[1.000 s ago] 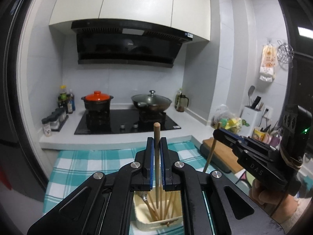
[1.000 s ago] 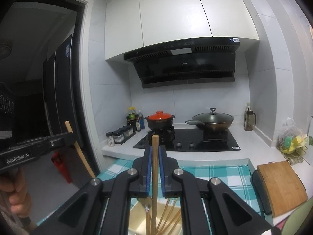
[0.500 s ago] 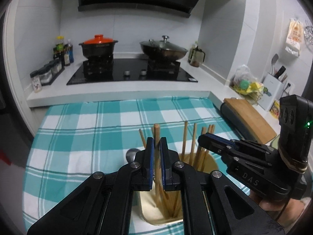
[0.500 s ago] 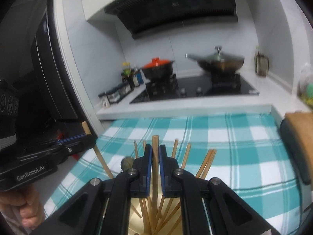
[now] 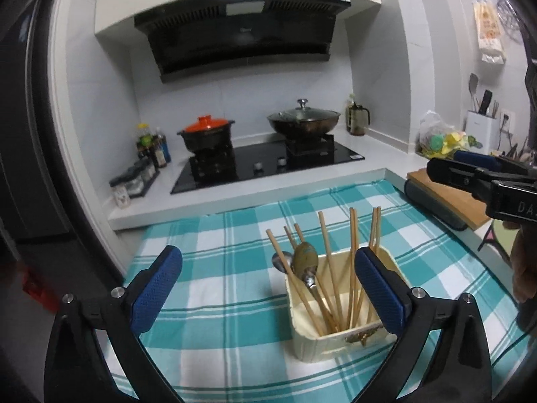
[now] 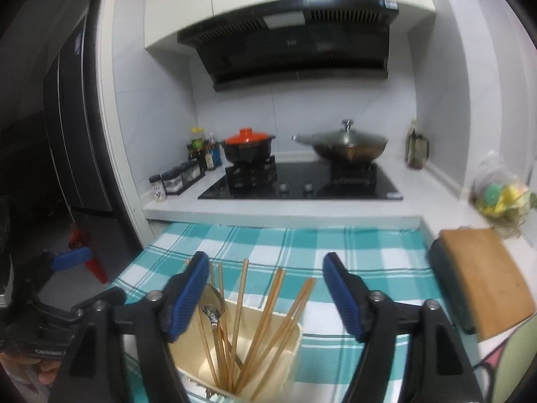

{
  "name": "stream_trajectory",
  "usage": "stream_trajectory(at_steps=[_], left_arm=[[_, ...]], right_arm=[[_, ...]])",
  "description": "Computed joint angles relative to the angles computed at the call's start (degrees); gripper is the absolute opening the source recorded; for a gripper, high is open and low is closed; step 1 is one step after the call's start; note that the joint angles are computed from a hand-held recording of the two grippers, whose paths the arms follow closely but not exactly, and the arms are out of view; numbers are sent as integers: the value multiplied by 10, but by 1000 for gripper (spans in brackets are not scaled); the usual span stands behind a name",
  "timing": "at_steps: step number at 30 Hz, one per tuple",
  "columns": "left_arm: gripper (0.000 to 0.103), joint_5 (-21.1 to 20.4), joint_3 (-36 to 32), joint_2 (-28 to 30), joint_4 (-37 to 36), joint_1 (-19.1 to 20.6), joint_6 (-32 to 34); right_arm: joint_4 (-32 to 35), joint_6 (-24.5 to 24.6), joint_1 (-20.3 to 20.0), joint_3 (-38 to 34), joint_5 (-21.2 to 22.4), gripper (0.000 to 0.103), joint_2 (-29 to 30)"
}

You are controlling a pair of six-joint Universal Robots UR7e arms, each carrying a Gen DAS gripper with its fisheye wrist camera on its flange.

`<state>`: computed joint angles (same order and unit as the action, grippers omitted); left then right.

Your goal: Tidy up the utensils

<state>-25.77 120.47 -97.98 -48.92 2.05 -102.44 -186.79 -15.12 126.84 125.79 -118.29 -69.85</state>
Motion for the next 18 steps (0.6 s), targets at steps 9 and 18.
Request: stream_trajectory(at_steps=[9,18], left_arm=[[102,-187,13,24,38,-158,-154],[103,-333,34,43,6,-245,-221]], right_arm=[[24,46,101,91,-84,95,-101],[195,264,188,174,-162,102,-223]])
